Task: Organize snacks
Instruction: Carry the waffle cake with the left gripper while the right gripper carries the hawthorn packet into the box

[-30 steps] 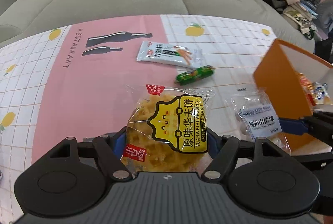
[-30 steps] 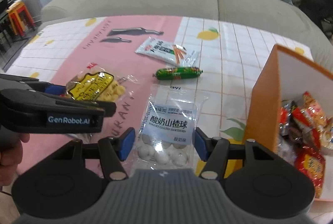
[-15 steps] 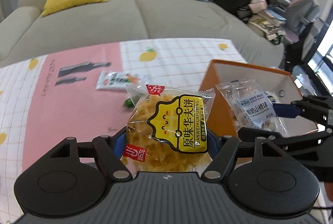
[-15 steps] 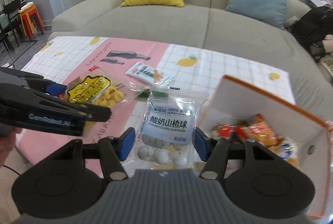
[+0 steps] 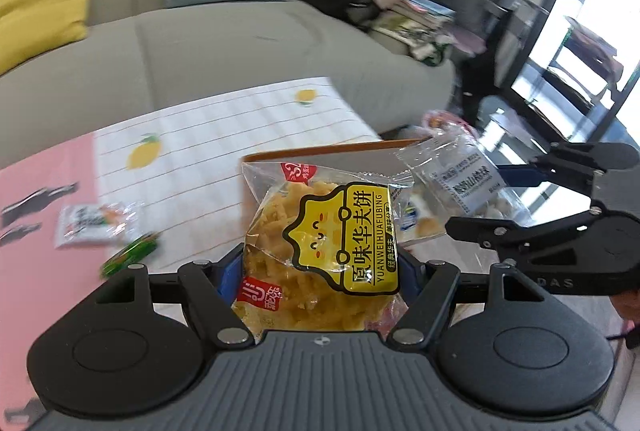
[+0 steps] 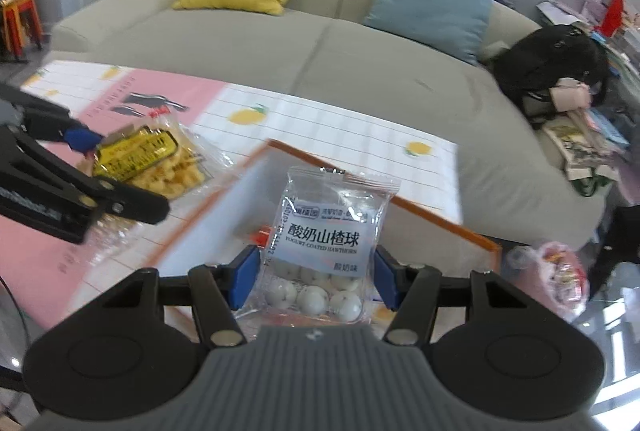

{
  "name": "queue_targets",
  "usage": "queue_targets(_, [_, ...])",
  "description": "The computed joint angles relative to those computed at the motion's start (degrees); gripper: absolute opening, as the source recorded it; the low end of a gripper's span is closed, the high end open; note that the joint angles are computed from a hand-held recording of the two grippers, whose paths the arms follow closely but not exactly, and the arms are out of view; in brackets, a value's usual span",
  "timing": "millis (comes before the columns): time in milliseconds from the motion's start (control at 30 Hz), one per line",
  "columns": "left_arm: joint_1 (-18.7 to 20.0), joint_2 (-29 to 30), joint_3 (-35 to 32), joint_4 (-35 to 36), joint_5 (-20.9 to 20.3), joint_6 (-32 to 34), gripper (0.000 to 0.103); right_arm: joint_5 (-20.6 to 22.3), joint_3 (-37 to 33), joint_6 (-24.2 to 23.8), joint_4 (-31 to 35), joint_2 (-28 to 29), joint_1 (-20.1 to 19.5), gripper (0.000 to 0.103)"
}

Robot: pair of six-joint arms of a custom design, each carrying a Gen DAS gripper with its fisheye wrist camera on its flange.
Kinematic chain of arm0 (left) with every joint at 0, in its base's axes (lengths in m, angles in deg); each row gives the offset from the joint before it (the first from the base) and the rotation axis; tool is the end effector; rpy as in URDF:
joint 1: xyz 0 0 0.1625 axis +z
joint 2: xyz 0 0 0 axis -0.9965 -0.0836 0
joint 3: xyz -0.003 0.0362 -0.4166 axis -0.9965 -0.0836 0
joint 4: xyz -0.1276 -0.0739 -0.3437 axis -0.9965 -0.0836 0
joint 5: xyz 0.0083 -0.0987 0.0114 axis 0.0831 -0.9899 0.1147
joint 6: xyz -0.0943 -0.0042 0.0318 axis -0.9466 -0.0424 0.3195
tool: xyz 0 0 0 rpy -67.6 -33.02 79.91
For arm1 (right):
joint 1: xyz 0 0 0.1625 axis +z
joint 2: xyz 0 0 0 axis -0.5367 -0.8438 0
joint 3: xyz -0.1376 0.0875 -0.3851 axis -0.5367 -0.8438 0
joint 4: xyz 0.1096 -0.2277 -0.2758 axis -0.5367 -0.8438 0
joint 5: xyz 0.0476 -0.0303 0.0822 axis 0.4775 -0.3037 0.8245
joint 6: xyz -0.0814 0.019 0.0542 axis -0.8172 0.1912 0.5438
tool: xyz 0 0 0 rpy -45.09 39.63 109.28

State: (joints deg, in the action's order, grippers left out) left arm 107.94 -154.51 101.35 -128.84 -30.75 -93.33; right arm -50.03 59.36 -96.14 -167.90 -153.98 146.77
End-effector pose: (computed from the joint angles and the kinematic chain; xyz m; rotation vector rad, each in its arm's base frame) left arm -0.3635 -0.3670 0.2143 0.5288 2.5344 -0.7371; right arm 0.2524 -0.3699 0.3599 1.0794 -2.2210 0.5121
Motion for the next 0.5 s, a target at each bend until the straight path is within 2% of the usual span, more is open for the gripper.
queue_targets(100, [2.04,4.06,-2.96,-1.56,-1.85,3.48,0.083,-0.92,-2.05,-2.05,1.04,0.33,-3.20,0.059])
queue_targets(167, [3.35,6.49,-4.70,-1.84,-3.36,4.33,0.083,-1.32,-3.61,-1.24,3.65,0.81,-4.83,0.059])
queue_targets(300, [5.82,10.55,-6.80,-3.69,-8.43,5.47,0.083,-4.78,-5.76,0.26,7.67,2.64,-7.40,0.059])
queue_targets(500, [7.94,15.37,-11.14,1.89,-13.42,4.30,0.083,-5.44,-9.95,7.16,22.50,4.91,-10.75,0.059])
